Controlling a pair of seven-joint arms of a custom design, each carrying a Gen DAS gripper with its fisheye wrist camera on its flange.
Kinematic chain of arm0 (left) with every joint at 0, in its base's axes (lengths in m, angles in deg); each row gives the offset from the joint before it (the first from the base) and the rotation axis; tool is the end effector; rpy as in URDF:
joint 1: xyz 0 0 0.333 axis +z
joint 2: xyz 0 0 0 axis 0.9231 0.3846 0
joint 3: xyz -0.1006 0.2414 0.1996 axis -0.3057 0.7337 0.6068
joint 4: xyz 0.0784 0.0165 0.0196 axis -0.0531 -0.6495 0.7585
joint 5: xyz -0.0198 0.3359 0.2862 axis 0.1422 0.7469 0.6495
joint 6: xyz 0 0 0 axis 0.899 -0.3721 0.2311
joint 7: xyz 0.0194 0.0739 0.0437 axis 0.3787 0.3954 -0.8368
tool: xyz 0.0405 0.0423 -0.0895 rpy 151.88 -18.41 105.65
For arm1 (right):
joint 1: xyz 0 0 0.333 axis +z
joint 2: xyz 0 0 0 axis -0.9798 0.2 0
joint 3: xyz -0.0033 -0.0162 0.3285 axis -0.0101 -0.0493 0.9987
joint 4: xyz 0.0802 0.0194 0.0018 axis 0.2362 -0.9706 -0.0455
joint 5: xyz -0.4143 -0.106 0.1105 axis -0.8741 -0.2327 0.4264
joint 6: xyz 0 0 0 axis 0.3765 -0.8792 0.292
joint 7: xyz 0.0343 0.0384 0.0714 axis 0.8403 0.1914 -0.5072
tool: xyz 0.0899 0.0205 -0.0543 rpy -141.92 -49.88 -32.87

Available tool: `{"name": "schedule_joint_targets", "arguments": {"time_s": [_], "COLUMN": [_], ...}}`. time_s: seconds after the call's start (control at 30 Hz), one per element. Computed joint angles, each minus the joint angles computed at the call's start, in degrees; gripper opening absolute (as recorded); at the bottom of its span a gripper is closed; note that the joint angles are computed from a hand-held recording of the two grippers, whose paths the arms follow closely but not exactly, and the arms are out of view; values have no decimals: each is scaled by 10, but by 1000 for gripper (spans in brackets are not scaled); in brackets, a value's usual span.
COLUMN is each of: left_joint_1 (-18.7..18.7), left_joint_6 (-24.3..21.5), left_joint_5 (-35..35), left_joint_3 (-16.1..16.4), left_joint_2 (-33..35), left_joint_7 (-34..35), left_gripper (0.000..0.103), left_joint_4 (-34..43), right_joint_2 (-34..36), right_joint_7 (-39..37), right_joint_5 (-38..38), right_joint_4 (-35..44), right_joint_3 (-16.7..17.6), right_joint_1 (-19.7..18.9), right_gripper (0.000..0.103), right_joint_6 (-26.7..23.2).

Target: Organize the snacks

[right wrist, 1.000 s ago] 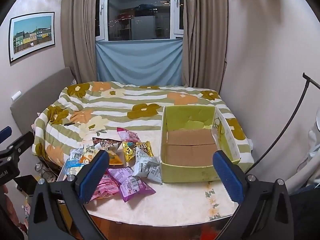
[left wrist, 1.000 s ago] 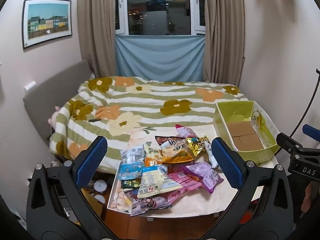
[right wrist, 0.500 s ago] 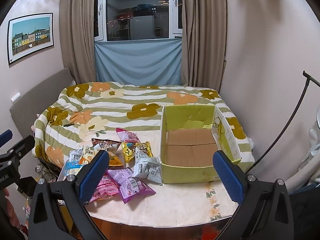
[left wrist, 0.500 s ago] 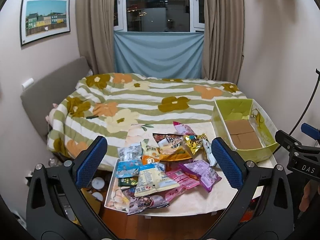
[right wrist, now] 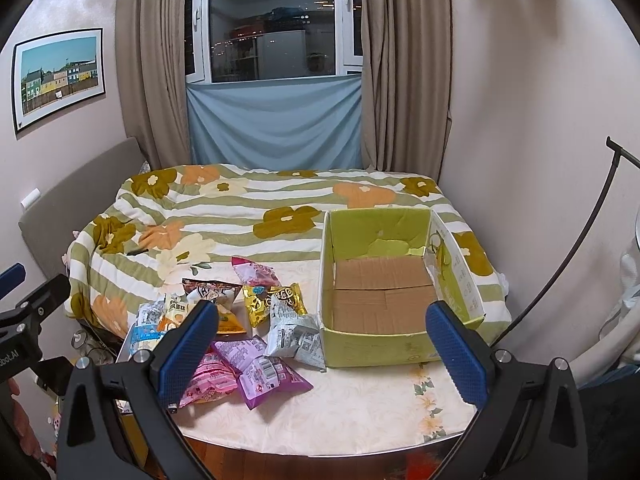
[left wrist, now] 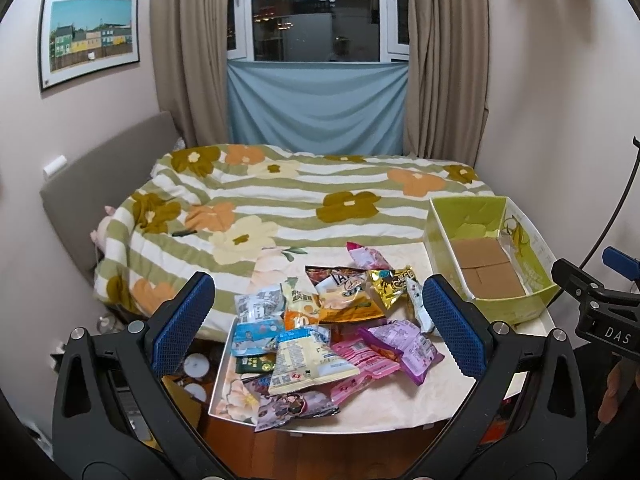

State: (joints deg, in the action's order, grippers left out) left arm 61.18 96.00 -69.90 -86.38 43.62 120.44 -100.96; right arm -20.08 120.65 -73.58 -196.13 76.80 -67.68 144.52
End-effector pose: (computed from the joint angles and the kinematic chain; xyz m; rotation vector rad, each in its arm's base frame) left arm 0.5535 -0.2058 0.5528 -1.3509 1.9330 -1.0209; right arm 0.4730 0.2050 0.5464 -1.3509 2.0278 -1.0244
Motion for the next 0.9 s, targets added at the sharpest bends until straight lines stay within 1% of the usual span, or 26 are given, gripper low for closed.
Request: {"name": "schedule_joint_targets", "arguments": {"time_s": [0.9], "left_joint_1": [-1], "left_joint_6": [-1], "left_joint_5": [4], "left_joint_3": [0], "left_joint_2": [2], "left_joint_7": [-4], "left_gripper": [103], "left_joint_4": [0], "right_joint_2": [2], "right_joint_7": [-2], "right_joint_5": [2], "right_joint_4": [1], "right_joint_3": [-1], "right_joint_1": [-2], "right_gripper": [103], "right_joint_6": [3]}}
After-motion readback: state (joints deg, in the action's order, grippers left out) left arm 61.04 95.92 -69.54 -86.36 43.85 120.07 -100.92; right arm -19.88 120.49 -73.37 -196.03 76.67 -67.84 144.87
